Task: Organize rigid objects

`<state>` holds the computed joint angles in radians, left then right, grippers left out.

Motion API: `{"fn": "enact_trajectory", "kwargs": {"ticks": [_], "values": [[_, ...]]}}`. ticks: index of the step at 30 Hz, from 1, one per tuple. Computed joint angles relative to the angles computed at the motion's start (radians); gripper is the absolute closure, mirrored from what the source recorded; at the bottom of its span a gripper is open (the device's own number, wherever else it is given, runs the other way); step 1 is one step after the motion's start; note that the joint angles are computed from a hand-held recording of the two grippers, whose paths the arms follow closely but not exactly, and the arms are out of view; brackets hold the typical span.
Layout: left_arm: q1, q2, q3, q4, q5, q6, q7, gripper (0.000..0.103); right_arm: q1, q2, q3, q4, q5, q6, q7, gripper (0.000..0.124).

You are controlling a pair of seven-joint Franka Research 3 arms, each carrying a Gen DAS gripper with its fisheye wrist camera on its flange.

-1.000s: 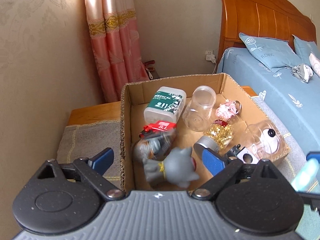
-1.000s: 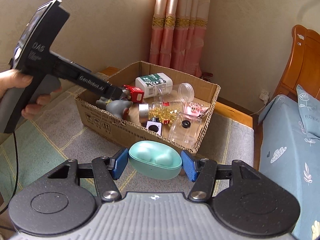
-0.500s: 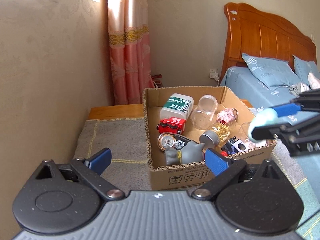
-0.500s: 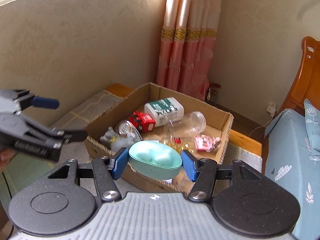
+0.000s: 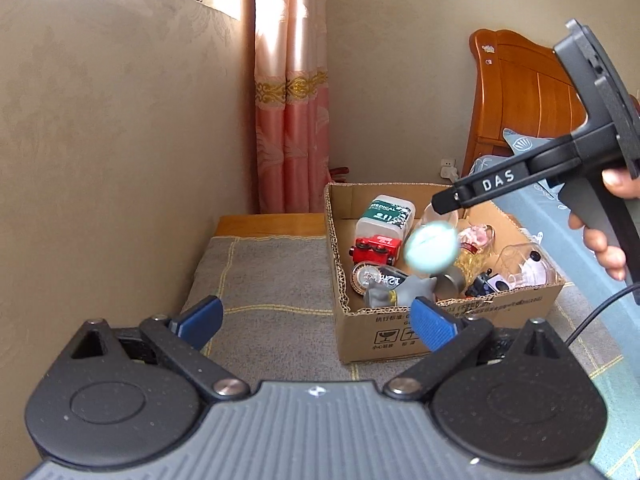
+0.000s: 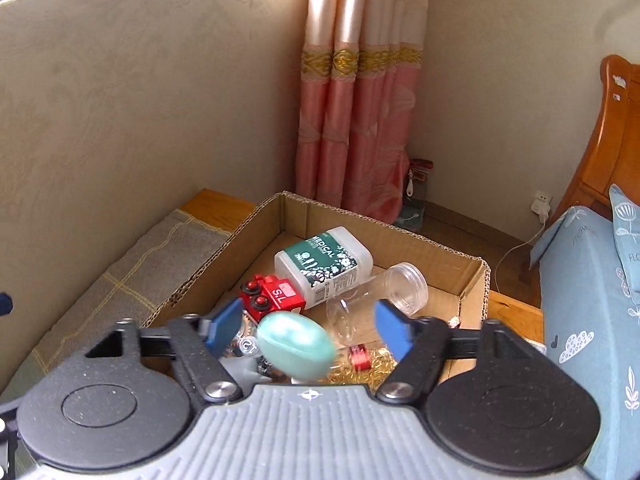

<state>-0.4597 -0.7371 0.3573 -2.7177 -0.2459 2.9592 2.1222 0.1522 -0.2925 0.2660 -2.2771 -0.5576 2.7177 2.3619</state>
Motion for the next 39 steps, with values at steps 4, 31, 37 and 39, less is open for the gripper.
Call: {"fn": "enact_trajectory", "kwargs": {"ticks": [4,31,37,39], "values": [[0.026,-0.013,-0.033,0.002,0.014,-0.016,-0.014,0.003,0.016,-0.091,0.004,-0.063,0.063,-0.016,0.024,0.021],[0.178,-0.14,-0.259,0.011,0.141,-0.291,-0.225,0.003,0.091,-0.447,0.188,-0.215,0.184,-0.474,0.35,0.021],[0.18,-0.144,-0.26,0.016,0.155,-0.297,-0.243,0.003,0.087,-0.456,0.194,-0.216,0.178,-0.471,0.354,0.021],[0.18,-0.145,-0.26,0.018,0.157,-0.303,-0.246,0.003,0.086,-0.459,0.195,-0.216,0.178,-0.471,0.355,0.021]]}}
